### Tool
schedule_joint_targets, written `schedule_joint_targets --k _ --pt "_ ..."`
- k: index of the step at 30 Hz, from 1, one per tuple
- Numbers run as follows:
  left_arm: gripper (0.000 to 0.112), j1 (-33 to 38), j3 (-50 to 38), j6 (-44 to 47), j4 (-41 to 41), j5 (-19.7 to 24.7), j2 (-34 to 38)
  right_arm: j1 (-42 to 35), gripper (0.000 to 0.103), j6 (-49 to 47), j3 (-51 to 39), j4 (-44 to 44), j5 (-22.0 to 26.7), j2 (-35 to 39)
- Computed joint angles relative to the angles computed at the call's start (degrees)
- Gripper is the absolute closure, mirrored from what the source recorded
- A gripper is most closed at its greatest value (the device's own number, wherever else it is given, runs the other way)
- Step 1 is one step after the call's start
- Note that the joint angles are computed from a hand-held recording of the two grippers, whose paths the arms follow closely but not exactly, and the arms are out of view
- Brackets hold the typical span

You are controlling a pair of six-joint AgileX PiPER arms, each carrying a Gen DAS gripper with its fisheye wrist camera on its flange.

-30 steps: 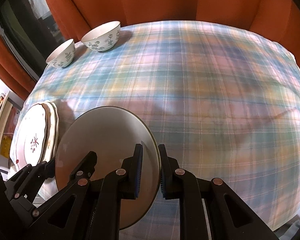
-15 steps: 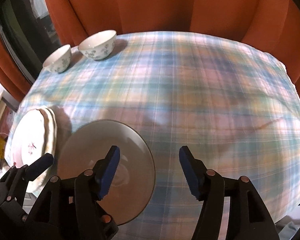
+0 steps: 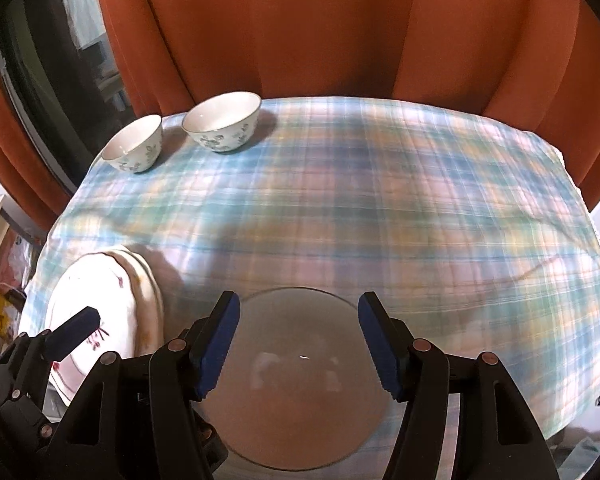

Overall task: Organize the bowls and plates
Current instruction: 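Move both grippers toward another white floral bowl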

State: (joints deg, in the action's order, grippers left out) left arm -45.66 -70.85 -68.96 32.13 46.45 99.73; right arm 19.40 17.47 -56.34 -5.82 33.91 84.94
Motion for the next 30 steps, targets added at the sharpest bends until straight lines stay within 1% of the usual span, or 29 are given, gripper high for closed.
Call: schedule_joint_targets --k 3,7,12,16,23,27,30 --pt "0.023 3.3 2.9 4.5 -1.3 -2.4 -2.6 4.5 0.038 8.9 -2.3 -5.5 1.8 1.3" --pt "0.023 7.7 6.4 10.9 -3.0 -5.4 -6.1 11.1 0.038 20.6 -6.6 -12.4 5.6 3.8" --pt "0.023 13.9 10.0 19.7 -5.7 -9.0 -9.8 17.8 0.038 30.1 -12.9 -17.8 10.6 7.7" --pt "0.024 20.2 11.9 29.6 -10.5 -11.7 -11.7 22.7 0.038 36.6 -18.8 -20.9 14.8 11.6" --pt "0.025 28.7 10.3 42.1 -16.2 -13.2 -11.2 26.9 0.038 41.3 -30.7 -22.8 20.6 19.7" --pt "0.025 32.0 7.7 45.9 -18.2 -14.1 -9.6 27.1 0.038 39.7 -38.5 -22.6 23.3 24.2" --pt "0.025 33.7 4.4 46.3 -18.1 -14.1 -7.0 26.5 0.038 37.1 -44.7 -22.3 24.5 28.0"
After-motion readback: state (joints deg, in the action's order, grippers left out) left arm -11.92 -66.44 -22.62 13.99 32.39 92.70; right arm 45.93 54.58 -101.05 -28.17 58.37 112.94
